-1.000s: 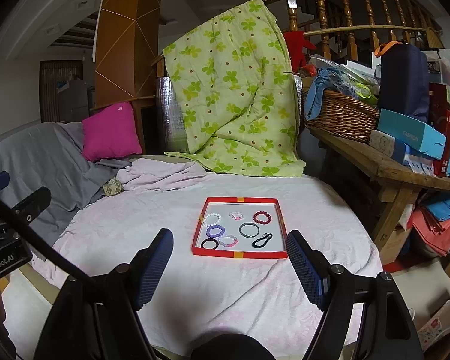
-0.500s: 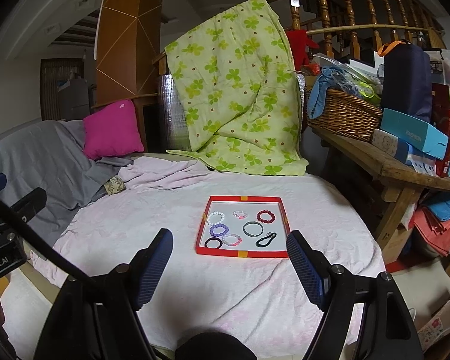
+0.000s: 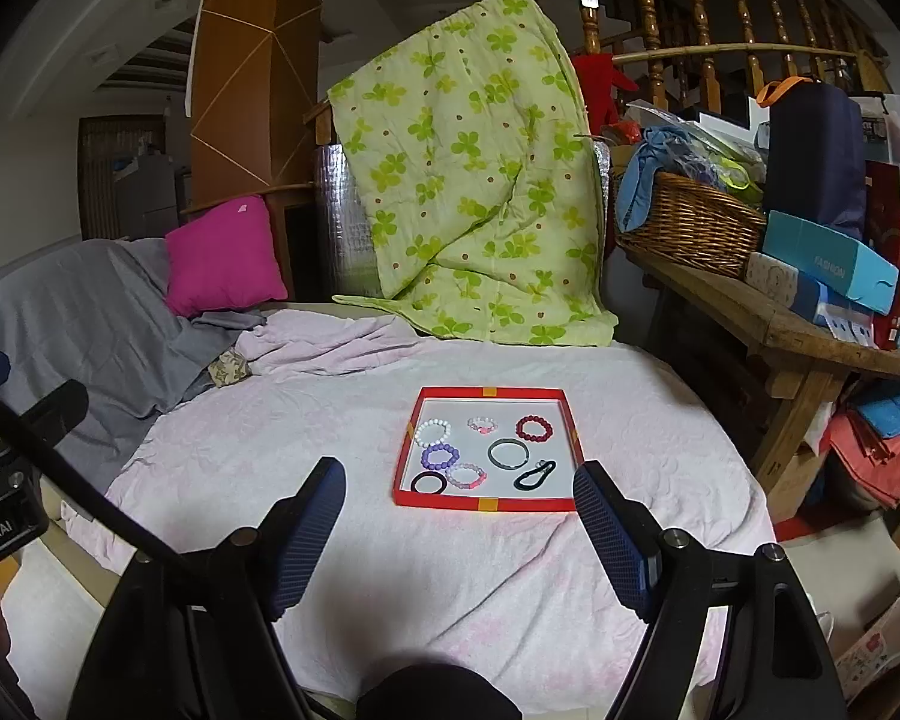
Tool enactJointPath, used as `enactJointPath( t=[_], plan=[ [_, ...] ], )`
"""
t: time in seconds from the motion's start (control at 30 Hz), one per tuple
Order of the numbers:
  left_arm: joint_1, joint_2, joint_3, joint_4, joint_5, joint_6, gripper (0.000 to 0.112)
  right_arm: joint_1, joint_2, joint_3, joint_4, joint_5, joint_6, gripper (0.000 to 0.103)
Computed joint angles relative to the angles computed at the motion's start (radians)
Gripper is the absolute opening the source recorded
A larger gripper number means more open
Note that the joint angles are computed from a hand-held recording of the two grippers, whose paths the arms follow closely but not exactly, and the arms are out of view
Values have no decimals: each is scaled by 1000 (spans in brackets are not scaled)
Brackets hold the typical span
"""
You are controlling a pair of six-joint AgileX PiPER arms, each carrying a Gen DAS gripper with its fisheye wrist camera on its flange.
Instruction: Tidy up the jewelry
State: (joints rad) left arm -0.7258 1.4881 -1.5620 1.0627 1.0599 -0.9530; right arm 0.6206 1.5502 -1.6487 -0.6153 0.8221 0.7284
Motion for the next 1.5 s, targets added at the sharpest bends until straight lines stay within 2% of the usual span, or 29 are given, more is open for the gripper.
enactJointPath(
  t=[0.5,0.97,1.3,1.5],
  plan=[
    [30,37,-25,-23,-21,-15,97,-14,58,-69,17,19,-40,82],
    [69,195,-179,-98,15,40,97,-129,120,-86,166,-58,-139,82],
    [154,349,-339,-226,-41,130,97,-194,228,-197,224,-10,-205,82],
    [192,446,-457,-284,-41,195,97,-227,291,-265,246,8,-232,82]
  ],
)
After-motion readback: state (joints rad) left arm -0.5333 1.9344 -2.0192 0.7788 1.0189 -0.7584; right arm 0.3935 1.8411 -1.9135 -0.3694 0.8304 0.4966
